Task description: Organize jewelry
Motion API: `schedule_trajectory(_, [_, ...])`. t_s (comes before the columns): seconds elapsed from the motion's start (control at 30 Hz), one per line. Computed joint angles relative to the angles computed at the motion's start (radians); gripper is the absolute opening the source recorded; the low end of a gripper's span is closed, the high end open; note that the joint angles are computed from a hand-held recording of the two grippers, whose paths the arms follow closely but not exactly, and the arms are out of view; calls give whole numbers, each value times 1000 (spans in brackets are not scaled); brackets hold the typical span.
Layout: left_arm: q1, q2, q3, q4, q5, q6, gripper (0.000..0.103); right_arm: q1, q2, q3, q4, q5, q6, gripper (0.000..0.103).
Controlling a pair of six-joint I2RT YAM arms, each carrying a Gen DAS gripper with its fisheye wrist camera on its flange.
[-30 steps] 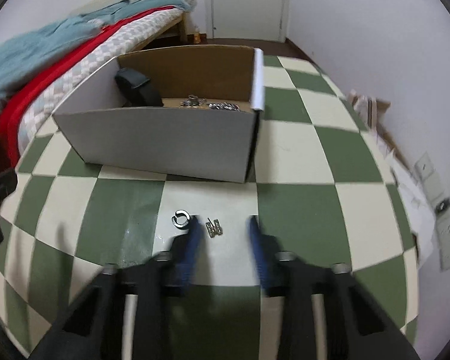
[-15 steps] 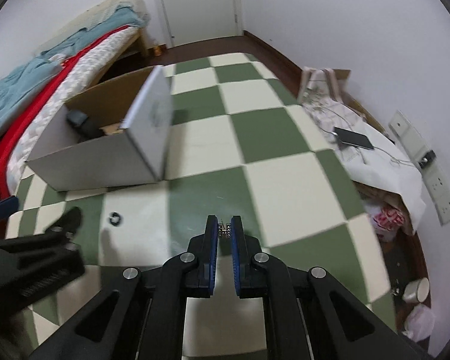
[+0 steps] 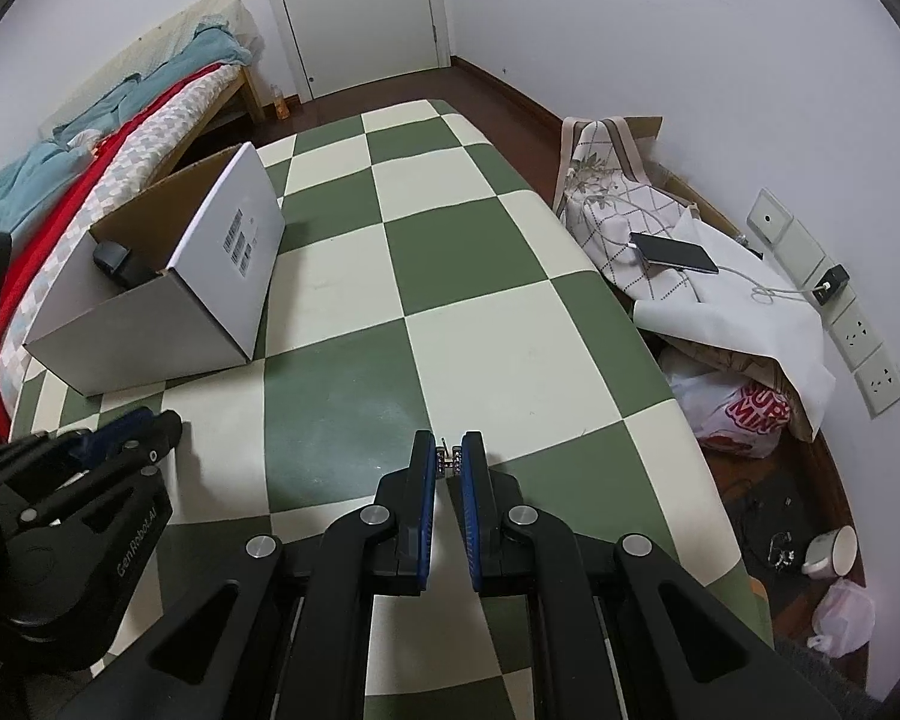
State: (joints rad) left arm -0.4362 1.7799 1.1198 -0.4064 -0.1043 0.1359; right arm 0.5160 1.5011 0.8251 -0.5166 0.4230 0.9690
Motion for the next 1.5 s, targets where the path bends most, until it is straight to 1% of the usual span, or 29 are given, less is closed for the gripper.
schedule_trajectory(0.07, [13,-13,1,-6,16,2,9,9,-7,6,-10,7,9,9])
schedule_trajectory(0.13, [23,-33,-1,-16,29,4,2,15,-19,11,-18,14,15,9])
schedule_trajectory(0.37, [95,-134,15,-74,101,27,2,45,-59,85,-71,49,12,9])
schedule_trajectory(0.5, [212,-140,86,-151,189,42,2,61,-59,159,-93,68,-11,9])
schedule_trajectory(0.6, [305,-107,143,-215,283,43,3,68,-72,202,-110,76,-17,9])
schedule_trajectory(0.7, [333,-50,171,-266,352,50,12,72,-79,221,-121,76,-18,9])
schedule_trajectory(0.77, [327,-23,163,-272,365,52,33,75,-74,222,-119,77,-13,9])
schedule_trajectory(0.83, [300,-16,127,-231,338,61,45,74,-68,211,-109,67,-3,9])
schedule_trajectory(1.03, [197,26,84,-144,214,80,45,77,-68,153,-83,41,28,9])
schedule_trajectory(1.13, [163,45,73,-121,172,84,45,68,-80,123,-71,29,36,9])
schedule_trajectory(1.23, [147,36,53,-90,156,87,45,58,-93,109,-69,27,37,9])
schedule_trajectory(1.27, [144,38,56,-92,153,87,41,52,-97,105,-67,26,32,9])
schedule_trajectory(1.3, [142,35,53,-88,154,88,34,49,-101,103,-67,25,31,9])
schedule_trajectory(1.33, [142,33,51,-87,162,90,10,45,-105,100,-67,26,28,9])
schedule_trajectory(1.5, [147,8,59,-99,173,83,10,35,-116,108,-72,34,18,9])
